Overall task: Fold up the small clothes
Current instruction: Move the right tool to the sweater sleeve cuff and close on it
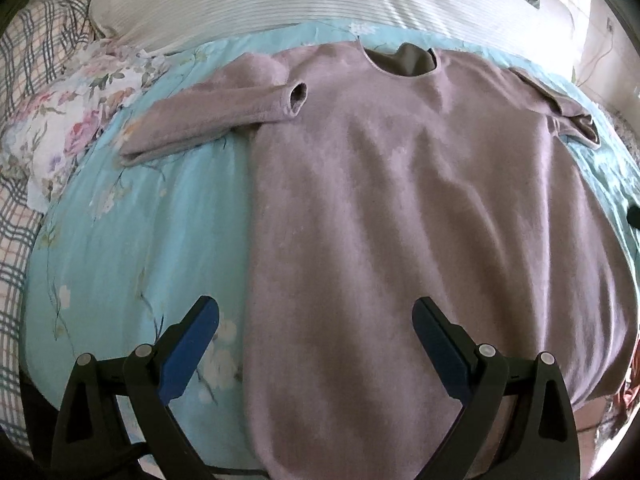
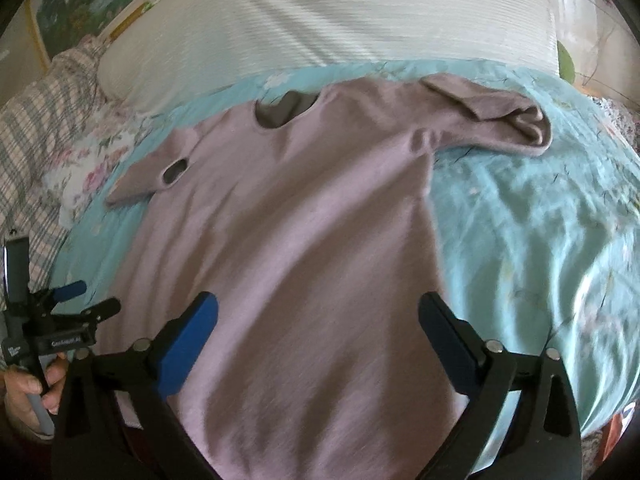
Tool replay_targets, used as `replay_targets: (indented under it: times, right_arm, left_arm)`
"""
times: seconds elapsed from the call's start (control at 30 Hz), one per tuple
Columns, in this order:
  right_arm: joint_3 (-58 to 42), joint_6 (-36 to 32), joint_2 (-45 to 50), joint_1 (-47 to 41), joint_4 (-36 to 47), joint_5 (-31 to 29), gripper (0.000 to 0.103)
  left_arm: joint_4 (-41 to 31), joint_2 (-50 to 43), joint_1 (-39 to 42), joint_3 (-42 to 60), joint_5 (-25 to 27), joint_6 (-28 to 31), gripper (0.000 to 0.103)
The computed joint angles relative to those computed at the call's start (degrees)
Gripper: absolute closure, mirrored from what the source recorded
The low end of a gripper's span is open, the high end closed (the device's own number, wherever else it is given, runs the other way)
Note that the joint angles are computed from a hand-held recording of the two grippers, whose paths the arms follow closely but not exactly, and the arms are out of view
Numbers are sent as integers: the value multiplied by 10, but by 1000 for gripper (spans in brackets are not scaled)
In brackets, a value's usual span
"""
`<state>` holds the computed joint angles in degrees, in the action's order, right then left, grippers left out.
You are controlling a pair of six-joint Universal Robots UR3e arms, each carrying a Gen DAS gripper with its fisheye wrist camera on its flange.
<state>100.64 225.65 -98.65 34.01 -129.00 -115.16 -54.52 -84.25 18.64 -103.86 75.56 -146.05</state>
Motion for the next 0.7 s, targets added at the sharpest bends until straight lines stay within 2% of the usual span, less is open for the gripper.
replay_targets:
  times: [0.07,0.17,0.23,0.3,0.4,0.57,0.7]
  right_arm:
    - [14,-36,-29,-53,-7,27,16]
    - [36,-107,-88,-183,-17,118,18]
    - [28,-175,-113,-299,-12,196,26]
    - [10,-225,-108,-397,-3,272,29]
    - [-60,-286,-42,-487,14,315,33]
    - [-225,-360,114,-571,49,325,33]
    - [-354,-388,237,-619,109,364,33]
  left_arm:
    - [6,-27,-16,26,11,-8,5]
    - [4,-58,-36,61,21,-18,5]
    - [5,-79,-49,82,27,-26,5]
    - [6,-103,-64,105,38,-37,5]
    - [0,-144,-88,143,52,-58,5]
    - [-3,-195,-120,190,72,-81,5]
    - [-12,-244,-143,238,95,-96,5]
